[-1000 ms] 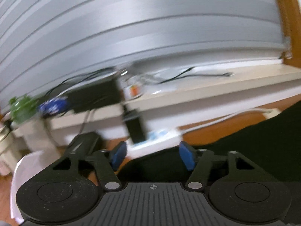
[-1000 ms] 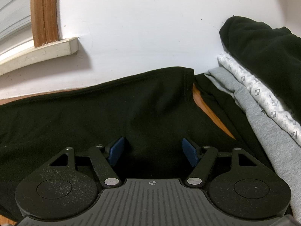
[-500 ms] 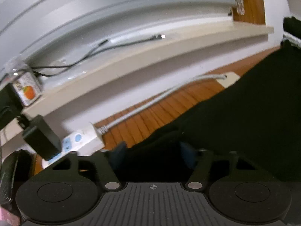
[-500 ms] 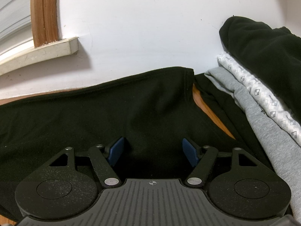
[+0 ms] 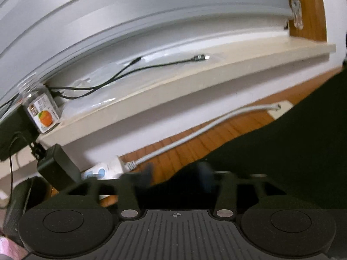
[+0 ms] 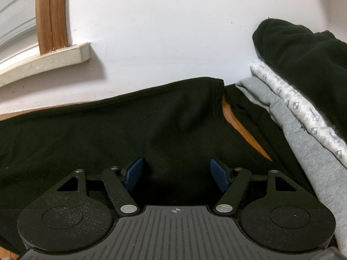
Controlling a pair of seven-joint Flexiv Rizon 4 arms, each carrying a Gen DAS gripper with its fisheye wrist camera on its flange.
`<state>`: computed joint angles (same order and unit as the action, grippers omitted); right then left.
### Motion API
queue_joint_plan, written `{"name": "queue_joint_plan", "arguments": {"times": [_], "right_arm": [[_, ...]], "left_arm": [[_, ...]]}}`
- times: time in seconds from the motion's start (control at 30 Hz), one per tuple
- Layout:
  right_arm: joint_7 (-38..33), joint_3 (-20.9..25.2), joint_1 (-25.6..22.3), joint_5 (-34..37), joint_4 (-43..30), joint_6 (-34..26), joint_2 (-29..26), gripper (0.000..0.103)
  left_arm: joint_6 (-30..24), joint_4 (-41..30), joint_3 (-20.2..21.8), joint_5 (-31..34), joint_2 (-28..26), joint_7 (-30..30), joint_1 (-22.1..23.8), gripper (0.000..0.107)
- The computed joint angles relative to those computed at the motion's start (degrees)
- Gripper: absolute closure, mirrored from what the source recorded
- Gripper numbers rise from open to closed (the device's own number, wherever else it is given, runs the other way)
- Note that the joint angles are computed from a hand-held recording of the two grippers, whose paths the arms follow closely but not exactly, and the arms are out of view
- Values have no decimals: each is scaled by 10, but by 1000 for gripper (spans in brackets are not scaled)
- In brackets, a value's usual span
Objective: Fold clothes
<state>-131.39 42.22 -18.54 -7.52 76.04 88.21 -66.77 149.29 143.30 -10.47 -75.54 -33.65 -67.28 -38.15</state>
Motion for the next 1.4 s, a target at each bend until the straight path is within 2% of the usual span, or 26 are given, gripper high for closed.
{"name": "queue_joint_plan", "arguments": {"times": [0.1, 0.17, 0.27, 0.3, 0.33, 0.37, 0.4, 0.47, 0.63, 0.7, 0.83, 1.1, 1.23, 1.4], "right_arm": [[-1, 1, 0, 1, -1, -1, 0, 34], [-2, 2, -1, 2, 1, 1, 0, 27], [-19, 29, -21, -2, 10, 25, -9, 28], [-25, 48, -34, -7, 15, 38, -16, 31], [-25, 67, -49, -15, 18, 39, -23, 45], [-19, 83, -64, -20, 20, 34, -26, 60], [-11, 93, -75, -22, 22, 29, -27, 64], [0, 91, -84, -27, 28, 40, -22, 70], [23, 92, -104, -49, 37, 25, -16, 73], [14, 110, -120, -53, 50, 14, -18, 78], [-34, 151, -154, -72, 129, 19, -11, 78], [-113, 223, -198, -125, 300, -2, -4, 77], [-142, 251, -214, -143, 368, -20, -8, 75], [-167, 268, -220, -158, 421, -30, -10, 69]], "left_arm": [[20, -1, -3, 12, -2, -27, -12, 27], [33, -9, -6, 23, -6, -35, -20, 24], [43, -24, -5, 74, -13, -62, -19, 17], [45, -32, -4, 94, -19, -73, -18, 9], [48, -41, -2, 116, -26, -86, -16, 4], [51, -51, -1, 141, -33, -100, -13, 4], [47, -62, -1, 160, -40, -104, -10, 4], [38, -86, 0, 195, -53, -109, -6, 4], [5, -144, 3, 223, -85, -85, -10, 4], [1, -159, 4, 218, -94, -78, -17, 4], [4, -168, 1, 203, -94, -64, -33, 4], [60, -200, -40, 67, -111, 20, -103, 4], [90, -197, -65, 43, -124, 28, -118, 4], [117, -219, -89, -4, -145, 94, -134, 4]]}}
